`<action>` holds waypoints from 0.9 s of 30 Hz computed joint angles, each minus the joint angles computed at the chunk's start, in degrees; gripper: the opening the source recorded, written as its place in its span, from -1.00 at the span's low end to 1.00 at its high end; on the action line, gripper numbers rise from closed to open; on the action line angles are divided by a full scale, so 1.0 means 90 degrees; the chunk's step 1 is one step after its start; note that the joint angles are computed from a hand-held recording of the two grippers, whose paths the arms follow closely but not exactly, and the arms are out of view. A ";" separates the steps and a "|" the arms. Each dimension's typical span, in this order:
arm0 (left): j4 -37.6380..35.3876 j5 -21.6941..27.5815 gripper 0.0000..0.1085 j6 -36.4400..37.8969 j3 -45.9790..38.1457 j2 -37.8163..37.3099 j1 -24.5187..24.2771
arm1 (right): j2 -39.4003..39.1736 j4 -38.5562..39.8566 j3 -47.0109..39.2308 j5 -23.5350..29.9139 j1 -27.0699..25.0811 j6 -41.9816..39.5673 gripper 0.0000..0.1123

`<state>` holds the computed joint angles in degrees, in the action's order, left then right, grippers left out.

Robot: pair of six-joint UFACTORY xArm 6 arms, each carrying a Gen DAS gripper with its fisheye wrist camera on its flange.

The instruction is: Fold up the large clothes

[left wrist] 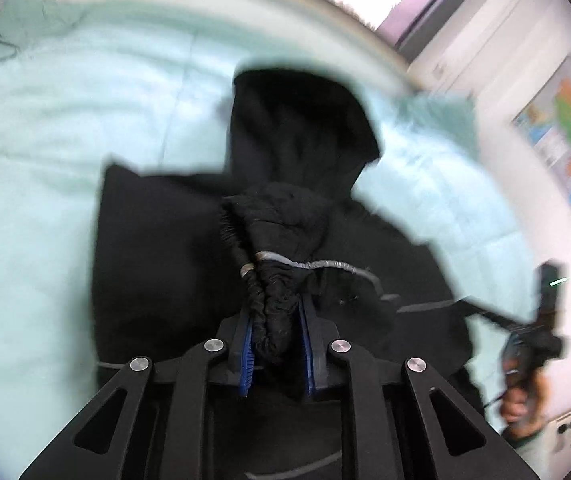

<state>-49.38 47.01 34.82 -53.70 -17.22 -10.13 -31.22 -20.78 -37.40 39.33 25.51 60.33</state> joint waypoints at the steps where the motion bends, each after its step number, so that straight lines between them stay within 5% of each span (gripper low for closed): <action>1: -0.0195 0.0131 -0.65 0.0129 -0.0009 -0.0181 0.0219 | -0.0018 0.0011 -0.0014 -0.0019 -0.0016 -0.0027 -0.04; 4: -0.0261 0.0720 -0.65 0.0199 -0.0147 -0.0191 0.0784 | 0.0273 -0.0091 -0.0226 -0.0144 0.0065 0.0008 -0.04; 8: 0.0989 0.0908 -0.55 -0.0616 0.0022 0.0482 0.0759 | 0.1211 -0.0236 -0.0760 0.0010 0.0243 -0.0015 -0.04; 14: 0.0133 0.1140 -0.54 -0.0175 0.0226 0.0670 0.1088 | 0.1973 -0.0698 -0.1038 0.0337 0.0339 0.0083 -0.01; 21: 0.1169 -0.0159 -0.33 -0.0127 0.0811 -0.0916 0.0563 | 0.0512 -0.0687 -0.0370 0.0095 0.0697 0.0178 0.01; 24: 0.0658 -0.0113 0.08 0.0166 0.0699 -0.1210 0.0263 | 0.0177 -0.1101 -0.0405 0.0598 0.1195 0.0434 0.11; 27: 0.0953 -0.0391 0.08 -0.0032 0.0597 -0.0911 -0.0379 | 0.0449 -0.0987 -0.0554 0.1008 0.1435 0.0369 0.12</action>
<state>-40.80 43.49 34.54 -48.33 -25.42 -13.55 -27.18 -29.66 -42.38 48.40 38.43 63.65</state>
